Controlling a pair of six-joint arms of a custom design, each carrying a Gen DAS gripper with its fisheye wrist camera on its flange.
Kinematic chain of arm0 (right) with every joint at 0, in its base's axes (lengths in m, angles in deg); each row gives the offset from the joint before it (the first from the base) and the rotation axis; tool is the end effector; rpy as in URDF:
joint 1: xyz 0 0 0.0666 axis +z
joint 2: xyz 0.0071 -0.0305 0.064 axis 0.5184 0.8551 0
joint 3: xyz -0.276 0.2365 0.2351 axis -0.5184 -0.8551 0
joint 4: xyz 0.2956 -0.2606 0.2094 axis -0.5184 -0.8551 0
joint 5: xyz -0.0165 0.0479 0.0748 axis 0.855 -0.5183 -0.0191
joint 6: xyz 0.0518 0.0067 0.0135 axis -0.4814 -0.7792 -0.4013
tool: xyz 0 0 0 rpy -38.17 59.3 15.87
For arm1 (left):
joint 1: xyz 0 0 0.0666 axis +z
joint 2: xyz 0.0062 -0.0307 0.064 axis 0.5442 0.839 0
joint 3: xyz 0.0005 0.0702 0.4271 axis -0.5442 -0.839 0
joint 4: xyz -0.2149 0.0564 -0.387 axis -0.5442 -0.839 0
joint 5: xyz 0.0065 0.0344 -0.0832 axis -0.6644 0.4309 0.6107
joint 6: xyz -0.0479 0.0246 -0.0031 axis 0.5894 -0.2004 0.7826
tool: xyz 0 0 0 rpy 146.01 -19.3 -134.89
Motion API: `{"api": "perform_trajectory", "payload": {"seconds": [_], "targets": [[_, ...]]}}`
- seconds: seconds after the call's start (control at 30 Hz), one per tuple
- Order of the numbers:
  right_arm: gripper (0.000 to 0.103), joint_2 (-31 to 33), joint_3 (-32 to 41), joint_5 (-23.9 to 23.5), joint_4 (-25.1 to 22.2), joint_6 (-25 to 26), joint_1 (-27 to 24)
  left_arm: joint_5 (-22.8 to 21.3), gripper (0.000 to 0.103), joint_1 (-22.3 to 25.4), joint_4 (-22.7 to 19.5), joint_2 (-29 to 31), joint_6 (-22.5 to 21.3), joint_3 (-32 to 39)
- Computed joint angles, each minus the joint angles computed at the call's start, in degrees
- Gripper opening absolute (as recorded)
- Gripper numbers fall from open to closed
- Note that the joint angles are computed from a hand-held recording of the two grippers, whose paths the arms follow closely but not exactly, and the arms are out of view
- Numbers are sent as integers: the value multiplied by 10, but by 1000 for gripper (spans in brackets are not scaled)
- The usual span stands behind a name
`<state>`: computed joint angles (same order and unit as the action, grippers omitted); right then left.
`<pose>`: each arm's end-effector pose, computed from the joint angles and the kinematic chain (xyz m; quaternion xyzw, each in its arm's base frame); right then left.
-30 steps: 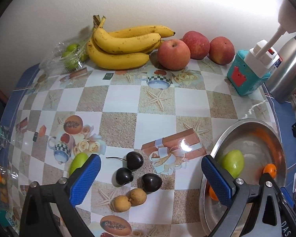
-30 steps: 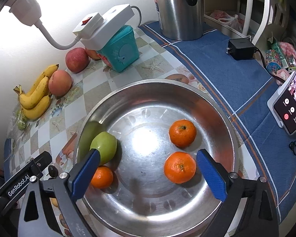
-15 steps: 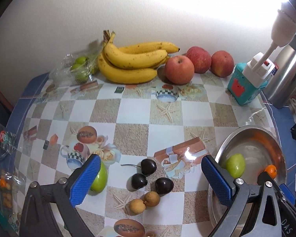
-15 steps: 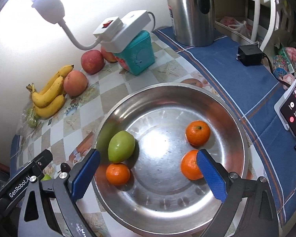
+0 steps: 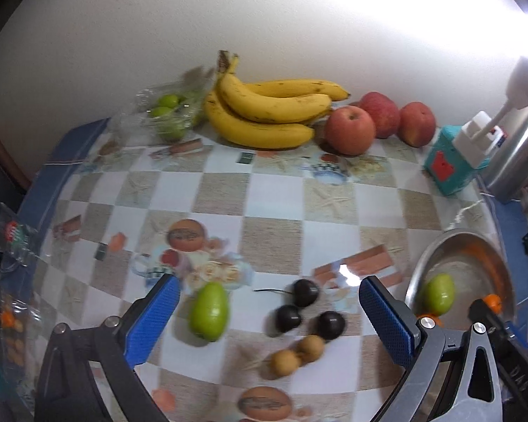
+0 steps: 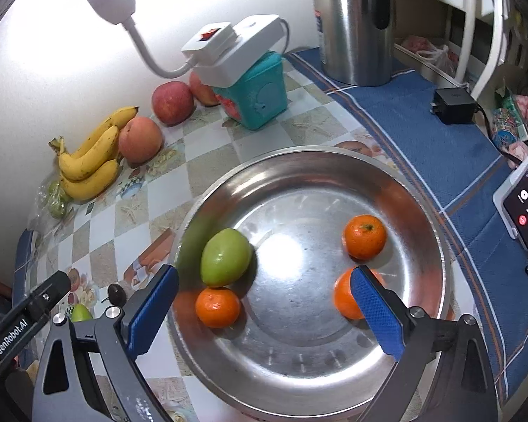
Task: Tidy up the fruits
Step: 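Move both open tools back from the bowl toward the remaining fruit, then grasp another green pear with the left tool while the right tool grasps a dark plum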
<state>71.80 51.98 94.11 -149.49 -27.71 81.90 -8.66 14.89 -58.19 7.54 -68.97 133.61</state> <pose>0.3849 0.4429 0.5061 0.3941 0.8837 0.0100 0.2525 0.5061 -0.1657 0.5215 0.1506 0.9536 -0.0423 0.2574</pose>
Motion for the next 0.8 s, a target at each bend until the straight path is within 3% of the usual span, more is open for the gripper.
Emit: {"api": "perform_trajectory", "payload": {"seconds": [0.43,0.67,0.8], "targets": [[98,50,71,7,46,80,4,19,103,94,-9,3,12,12],[98,65,97,32,124,146,12,54,103,130,-23,5,15,18],[98,92,134,18,118,182,12,58,103,136,-27,7,11,19]]}}
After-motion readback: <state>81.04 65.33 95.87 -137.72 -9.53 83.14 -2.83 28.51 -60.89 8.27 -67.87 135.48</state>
